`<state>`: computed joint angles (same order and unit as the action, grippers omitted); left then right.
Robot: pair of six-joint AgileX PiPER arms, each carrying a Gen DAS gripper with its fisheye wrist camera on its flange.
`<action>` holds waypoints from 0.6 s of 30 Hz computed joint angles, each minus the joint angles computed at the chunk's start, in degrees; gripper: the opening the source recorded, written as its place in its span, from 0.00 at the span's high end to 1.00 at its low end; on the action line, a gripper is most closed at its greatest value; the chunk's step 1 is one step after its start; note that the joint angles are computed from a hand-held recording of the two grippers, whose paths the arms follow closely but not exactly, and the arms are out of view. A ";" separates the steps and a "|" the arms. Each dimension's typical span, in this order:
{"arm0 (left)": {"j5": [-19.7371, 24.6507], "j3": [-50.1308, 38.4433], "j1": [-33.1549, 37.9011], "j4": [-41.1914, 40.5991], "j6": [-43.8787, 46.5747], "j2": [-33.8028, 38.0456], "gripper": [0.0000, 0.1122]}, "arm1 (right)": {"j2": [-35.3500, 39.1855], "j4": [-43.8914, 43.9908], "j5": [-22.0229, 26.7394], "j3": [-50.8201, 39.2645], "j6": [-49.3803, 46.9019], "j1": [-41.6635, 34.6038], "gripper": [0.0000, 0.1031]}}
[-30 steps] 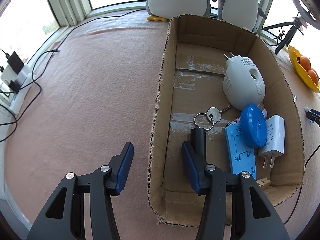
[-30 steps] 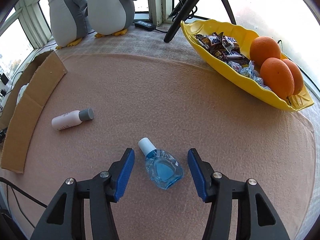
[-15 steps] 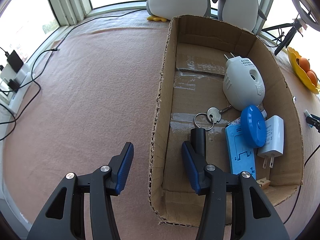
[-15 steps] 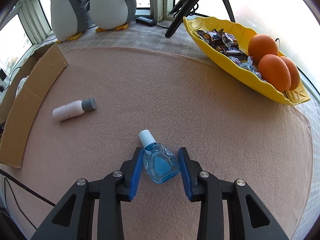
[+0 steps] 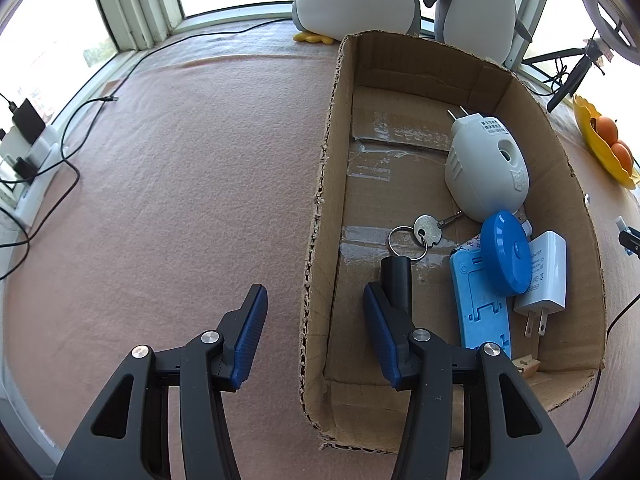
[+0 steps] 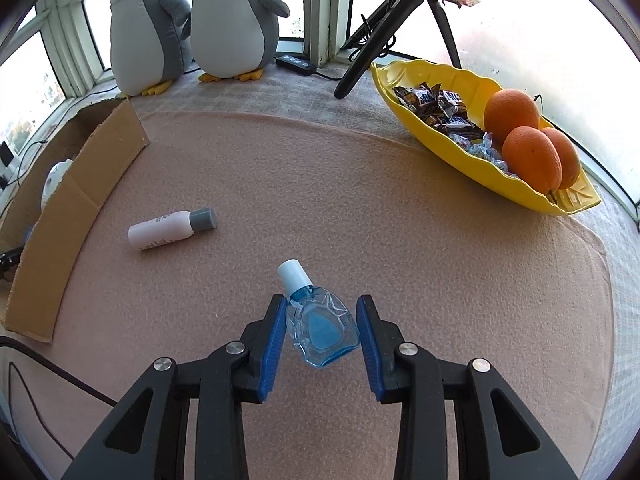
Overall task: Organize rigid objects
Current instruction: 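Carry the blue perfume bottle with the right tool into the box and release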
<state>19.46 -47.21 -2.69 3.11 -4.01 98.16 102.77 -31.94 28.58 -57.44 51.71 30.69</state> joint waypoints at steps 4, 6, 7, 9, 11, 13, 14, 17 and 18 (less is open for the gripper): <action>-0.05 -0.02 0.18 -0.67 0.67 0.02 0.56 | -1.52 0.11 1.94 -2.11 -0.26 2.68 0.69; -0.11 0.04 0.27 -1.06 1.12 -0.01 0.56 | -2.08 0.34 2.93 -3.67 -0.45 4.43 0.69; -0.11 0.05 0.33 -1.34 1.40 -0.03 0.56 | -2.20 0.30 3.56 -4.63 -0.47 5.35 0.69; -0.10 0.01 0.35 -1.59 1.65 -0.02 0.56 | -2.17 1.31 4.29 -6.85 -1.56 6.95 0.69; -0.16 0.04 0.45 -1.88 2.11 -0.06 0.56 | -1.69 2.52 5.23 -9.59 -3.01 8.78 0.69; -0.32 0.12 0.66 -2.71 3.09 -0.05 0.56 | -0.78 3.59 6.30 -12.56 -4.31 10.74 0.69; -0.40 0.15 0.72 -3.04 3.45 -0.04 0.56 | -0.17 4.52 6.61 -14.13 -5.22 11.56 0.69; -0.62 0.37 1.17 -4.35 5.05 -0.12 0.56 | 2.11 6.78 6.98 -18.74 -7.22 14.15 0.69; -0.63 0.37 1.17 -4.46 5.21 -0.12 0.56 | 3.20 7.40 7.25 -20.56 -7.82 14.97 0.69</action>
